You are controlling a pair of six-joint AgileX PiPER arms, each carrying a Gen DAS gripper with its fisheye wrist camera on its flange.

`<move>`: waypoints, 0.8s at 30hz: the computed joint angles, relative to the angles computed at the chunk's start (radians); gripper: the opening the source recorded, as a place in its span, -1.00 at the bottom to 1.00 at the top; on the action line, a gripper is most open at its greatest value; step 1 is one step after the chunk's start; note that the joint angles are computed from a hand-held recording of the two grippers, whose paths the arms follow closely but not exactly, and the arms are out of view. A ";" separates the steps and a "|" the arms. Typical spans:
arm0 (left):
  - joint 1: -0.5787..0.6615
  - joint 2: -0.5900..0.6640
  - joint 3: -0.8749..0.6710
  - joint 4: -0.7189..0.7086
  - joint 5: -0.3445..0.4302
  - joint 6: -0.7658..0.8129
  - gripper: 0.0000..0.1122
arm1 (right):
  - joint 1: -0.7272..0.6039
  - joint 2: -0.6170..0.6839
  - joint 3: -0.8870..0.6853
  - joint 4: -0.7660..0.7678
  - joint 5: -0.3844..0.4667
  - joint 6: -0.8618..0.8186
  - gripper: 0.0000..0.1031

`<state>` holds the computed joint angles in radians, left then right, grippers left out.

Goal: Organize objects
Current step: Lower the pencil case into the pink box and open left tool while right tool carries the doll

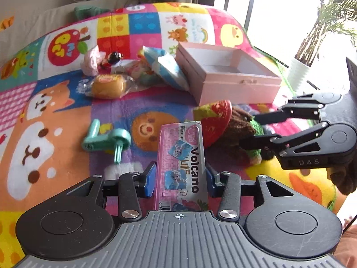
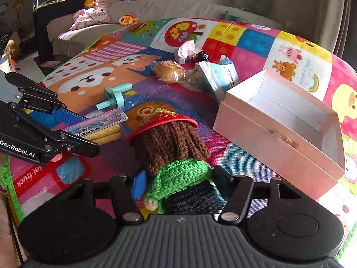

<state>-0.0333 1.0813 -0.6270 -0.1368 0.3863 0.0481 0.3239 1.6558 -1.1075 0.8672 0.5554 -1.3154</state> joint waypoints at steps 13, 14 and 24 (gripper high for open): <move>-0.132 0.600 -0.794 0.043 0.059 -0.110 -0.14 | -0.323 -0.205 0.114 0.246 0.174 -0.222 0.08; -0.133 0.658 -0.871 0.039 0.103 -0.122 -0.14 | -0.314 -0.205 0.125 0.253 0.178 -0.264 0.32; -0.141 1.189 -1.585 0.257 0.608 -0.433 -0.12 | -0.060 -0.022 0.075 0.188 0.038 -0.348 0.37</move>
<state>-0.1747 2.2708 -2.2122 0.1207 0.9942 -0.3852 0.2641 1.6343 -1.0322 1.0550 0.5934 -1.6635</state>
